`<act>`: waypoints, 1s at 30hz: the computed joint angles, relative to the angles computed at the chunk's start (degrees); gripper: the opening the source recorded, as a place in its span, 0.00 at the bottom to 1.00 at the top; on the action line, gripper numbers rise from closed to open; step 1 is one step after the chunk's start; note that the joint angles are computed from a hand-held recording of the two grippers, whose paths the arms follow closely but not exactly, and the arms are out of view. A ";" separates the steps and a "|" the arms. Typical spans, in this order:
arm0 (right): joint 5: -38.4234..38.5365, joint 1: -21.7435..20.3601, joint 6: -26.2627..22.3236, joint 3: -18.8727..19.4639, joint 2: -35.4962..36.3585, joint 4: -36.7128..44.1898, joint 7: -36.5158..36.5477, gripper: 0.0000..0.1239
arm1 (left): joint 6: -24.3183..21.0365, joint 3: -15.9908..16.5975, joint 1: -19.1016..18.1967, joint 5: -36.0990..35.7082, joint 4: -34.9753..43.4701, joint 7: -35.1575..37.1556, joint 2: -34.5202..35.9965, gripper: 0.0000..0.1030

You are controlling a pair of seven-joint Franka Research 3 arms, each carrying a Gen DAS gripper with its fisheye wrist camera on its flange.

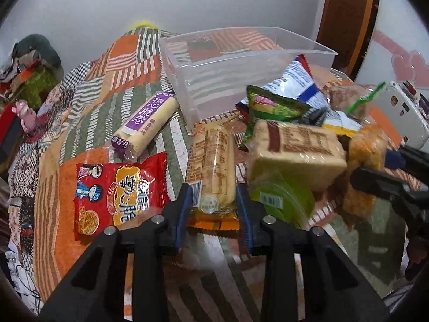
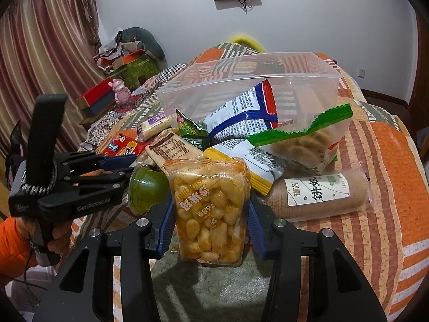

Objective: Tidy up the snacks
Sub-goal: 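Reach the left tool to the bagged stick biscuit while the right tool reaches the puffed corn bag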

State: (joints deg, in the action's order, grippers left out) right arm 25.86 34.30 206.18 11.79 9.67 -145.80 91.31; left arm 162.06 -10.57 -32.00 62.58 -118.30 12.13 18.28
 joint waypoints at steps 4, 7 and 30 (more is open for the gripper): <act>-0.39 -0.20 0.46 0.11 -0.93 -0.88 0.35 0.35 | -0.72 -1.24 0.28 -1.81 -2.97 1.44 -2.48 0.29; 0.54 0.17 0.73 -0.04 -1.53 -1.46 -0.40 0.35 | -2.15 -2.53 0.68 -4.54 -5.21 3.08 -4.35 0.29; 10.31 4.61 -2.75 -1.96 -0.32 0.96 -7.48 0.40 | 0.02 -1.87 1.26 -7.64 -5.22 1.93 -3.54 0.47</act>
State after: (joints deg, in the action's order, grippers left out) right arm 36.17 38.91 203.43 9.83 9.35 -144.84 83.83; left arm 162.07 -12.44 -30.75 54.94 -123.53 14.06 14.74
